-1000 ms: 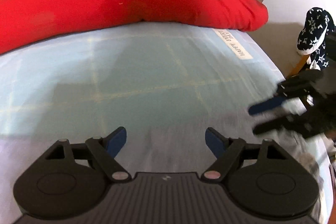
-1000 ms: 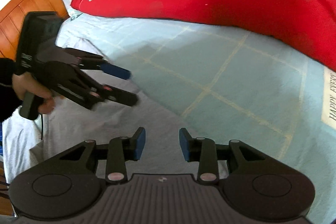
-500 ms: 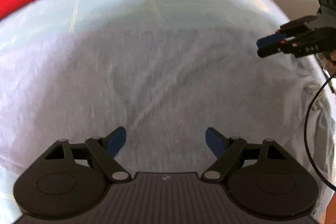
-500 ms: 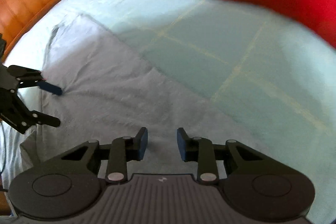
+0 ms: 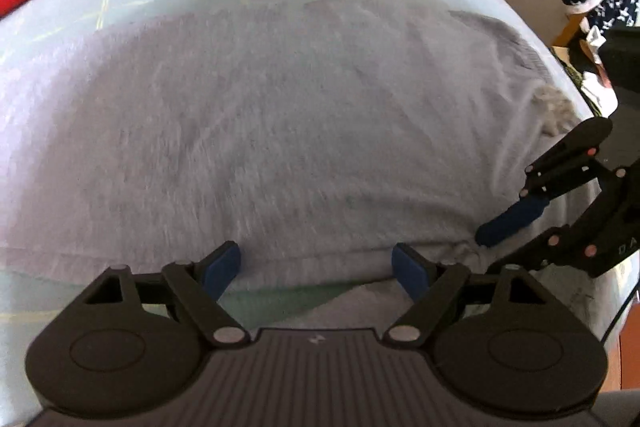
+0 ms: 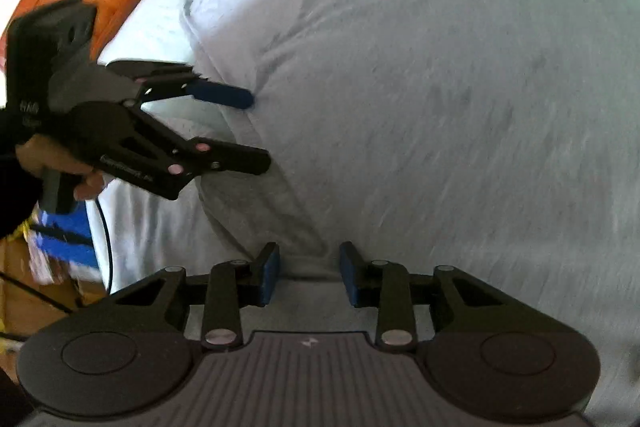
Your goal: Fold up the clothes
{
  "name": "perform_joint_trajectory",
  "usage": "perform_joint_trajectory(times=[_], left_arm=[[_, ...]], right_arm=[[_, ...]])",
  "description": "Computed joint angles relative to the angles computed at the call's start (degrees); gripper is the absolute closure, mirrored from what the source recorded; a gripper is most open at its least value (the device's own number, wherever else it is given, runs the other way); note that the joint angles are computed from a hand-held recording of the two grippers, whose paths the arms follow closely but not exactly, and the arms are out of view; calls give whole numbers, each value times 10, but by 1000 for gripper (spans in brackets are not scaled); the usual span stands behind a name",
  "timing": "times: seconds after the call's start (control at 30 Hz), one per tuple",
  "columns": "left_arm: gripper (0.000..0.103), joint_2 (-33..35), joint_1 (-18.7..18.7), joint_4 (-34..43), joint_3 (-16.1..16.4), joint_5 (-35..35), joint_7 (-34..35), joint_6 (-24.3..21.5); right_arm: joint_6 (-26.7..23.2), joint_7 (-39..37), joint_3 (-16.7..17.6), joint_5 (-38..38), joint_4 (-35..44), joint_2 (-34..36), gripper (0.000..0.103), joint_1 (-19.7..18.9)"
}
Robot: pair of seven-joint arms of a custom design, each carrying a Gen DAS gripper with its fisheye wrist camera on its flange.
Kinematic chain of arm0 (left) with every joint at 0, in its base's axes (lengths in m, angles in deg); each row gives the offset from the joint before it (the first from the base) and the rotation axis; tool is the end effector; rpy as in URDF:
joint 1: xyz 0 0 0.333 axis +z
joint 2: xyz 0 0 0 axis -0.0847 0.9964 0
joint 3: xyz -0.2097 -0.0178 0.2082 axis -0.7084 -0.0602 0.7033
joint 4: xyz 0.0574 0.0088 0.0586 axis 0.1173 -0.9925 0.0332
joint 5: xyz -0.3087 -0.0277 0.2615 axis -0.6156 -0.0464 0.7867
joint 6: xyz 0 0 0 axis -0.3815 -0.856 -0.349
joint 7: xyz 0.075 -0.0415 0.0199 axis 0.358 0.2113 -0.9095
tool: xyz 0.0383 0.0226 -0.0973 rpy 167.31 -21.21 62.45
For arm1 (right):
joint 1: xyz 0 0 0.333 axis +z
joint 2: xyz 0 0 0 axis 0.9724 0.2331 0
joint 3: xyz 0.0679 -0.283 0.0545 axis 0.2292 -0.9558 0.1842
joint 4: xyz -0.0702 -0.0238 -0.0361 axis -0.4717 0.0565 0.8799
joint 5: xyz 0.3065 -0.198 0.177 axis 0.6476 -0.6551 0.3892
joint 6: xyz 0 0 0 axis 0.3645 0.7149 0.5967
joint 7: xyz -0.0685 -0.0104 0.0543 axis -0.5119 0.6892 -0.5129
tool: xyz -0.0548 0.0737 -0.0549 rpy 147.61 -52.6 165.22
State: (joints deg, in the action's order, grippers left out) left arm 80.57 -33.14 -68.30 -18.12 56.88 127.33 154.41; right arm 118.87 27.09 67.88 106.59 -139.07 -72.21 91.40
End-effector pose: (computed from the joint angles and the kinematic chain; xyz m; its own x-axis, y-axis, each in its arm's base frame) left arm 0.5866 -0.4871 0.4153 -0.0527 -0.9748 0.2169 -0.9146 -0.0401 -0.4023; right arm 0.5500 0.2408 0.4308 0.6463 -0.5214 -0.5572 -0.7324 -0.6289 -0.2611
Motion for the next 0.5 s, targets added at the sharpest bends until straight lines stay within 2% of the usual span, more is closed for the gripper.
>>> perform_joint_trajectory(times=[0.13,0.27,0.37,0.5], left_arm=[[20,-13,-2,-13,7,19,-7,41],[20,26,-2,28,-2,7,3,59],[20,35,3,23,-22,-37,-5,41],[19,26,-3,30,-24,-53,-1,9]], right_arm=[[22,1,-3,0,-22,-35,62,-1],[74,8,-2,-14,-56,-62,59,5],[101,27,-1,-33,-89,-84,55,10],[78,60,-8,-44,-133,-122,53,4]])
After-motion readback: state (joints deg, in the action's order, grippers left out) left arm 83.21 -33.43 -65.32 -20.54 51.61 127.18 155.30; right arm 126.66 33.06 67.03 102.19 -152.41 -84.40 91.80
